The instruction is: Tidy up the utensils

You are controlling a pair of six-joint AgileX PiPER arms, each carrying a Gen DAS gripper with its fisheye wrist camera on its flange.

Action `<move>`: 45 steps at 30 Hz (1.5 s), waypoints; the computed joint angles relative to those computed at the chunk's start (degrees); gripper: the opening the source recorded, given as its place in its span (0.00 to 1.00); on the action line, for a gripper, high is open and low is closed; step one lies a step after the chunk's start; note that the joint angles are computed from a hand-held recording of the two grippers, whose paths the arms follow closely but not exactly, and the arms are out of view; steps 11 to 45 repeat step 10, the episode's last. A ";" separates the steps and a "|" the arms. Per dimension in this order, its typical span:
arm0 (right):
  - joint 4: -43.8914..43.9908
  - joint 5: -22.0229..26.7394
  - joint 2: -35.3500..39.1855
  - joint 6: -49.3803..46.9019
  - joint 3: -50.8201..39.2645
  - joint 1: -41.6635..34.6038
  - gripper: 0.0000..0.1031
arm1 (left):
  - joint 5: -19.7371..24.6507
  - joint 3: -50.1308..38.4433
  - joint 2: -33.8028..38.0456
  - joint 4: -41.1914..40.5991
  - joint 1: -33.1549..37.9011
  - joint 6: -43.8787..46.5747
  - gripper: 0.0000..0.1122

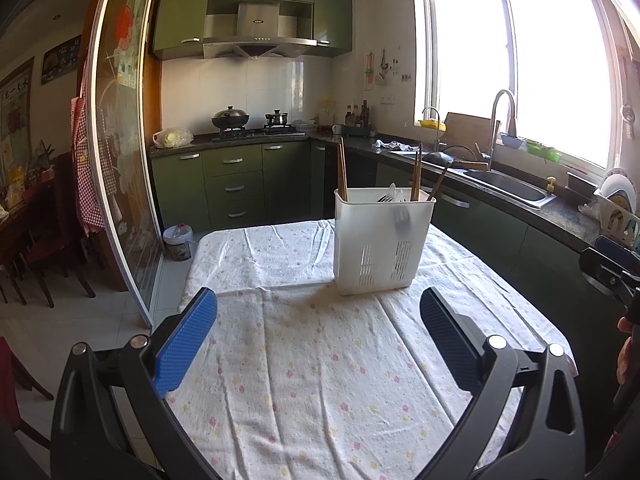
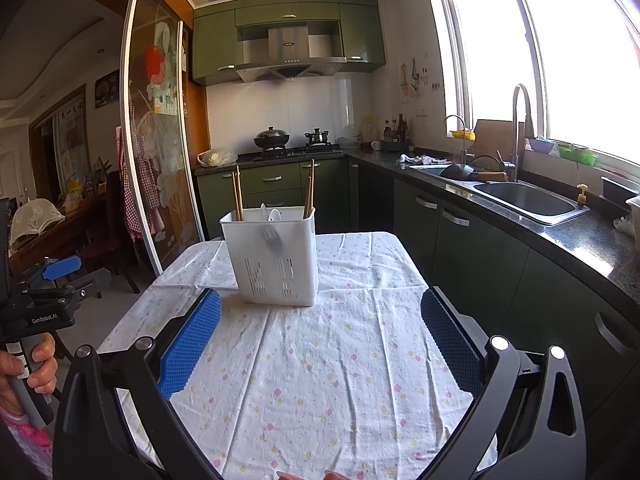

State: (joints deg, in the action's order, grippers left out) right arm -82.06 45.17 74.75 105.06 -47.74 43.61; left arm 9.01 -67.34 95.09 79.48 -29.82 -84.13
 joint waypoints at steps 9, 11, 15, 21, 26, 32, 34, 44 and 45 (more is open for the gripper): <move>-0.14 -0.11 0.03 0.43 0.15 -0.07 0.96 | 6.07 -0.83 1.19 4.57 -2.21 -3.09 0.86; -0.19 -0.17 0.02 0.46 0.17 -0.12 0.96 | 5.85 -1.00 1.31 3.40 -2.05 -2.06 0.86; -0.19 -0.17 0.02 0.46 0.17 -0.12 0.96 | 5.85 -1.00 1.31 3.40 -2.05 -2.06 0.86; -0.19 -0.17 0.02 0.46 0.17 -0.12 0.96 | 5.85 -1.00 1.31 3.40 -2.05 -2.06 0.86; -0.19 -0.17 0.02 0.46 0.17 -0.12 0.96 | 5.85 -1.00 1.31 3.40 -2.05 -2.06 0.86; -0.19 -0.17 0.02 0.46 0.17 -0.12 0.96 | 5.85 -1.00 1.31 3.40 -2.05 -2.06 0.86; -0.19 -0.17 0.02 0.46 0.17 -0.12 0.96 | 5.85 -1.00 1.31 3.40 -2.05 -2.06 0.86; -0.19 -0.17 0.02 0.46 0.17 -0.12 0.96 | 5.85 -1.00 1.31 3.40 -2.05 -2.06 0.86; -0.19 -0.17 0.02 0.46 0.17 -0.12 0.96 | 5.85 -1.00 1.31 3.40 -2.05 -2.06 0.86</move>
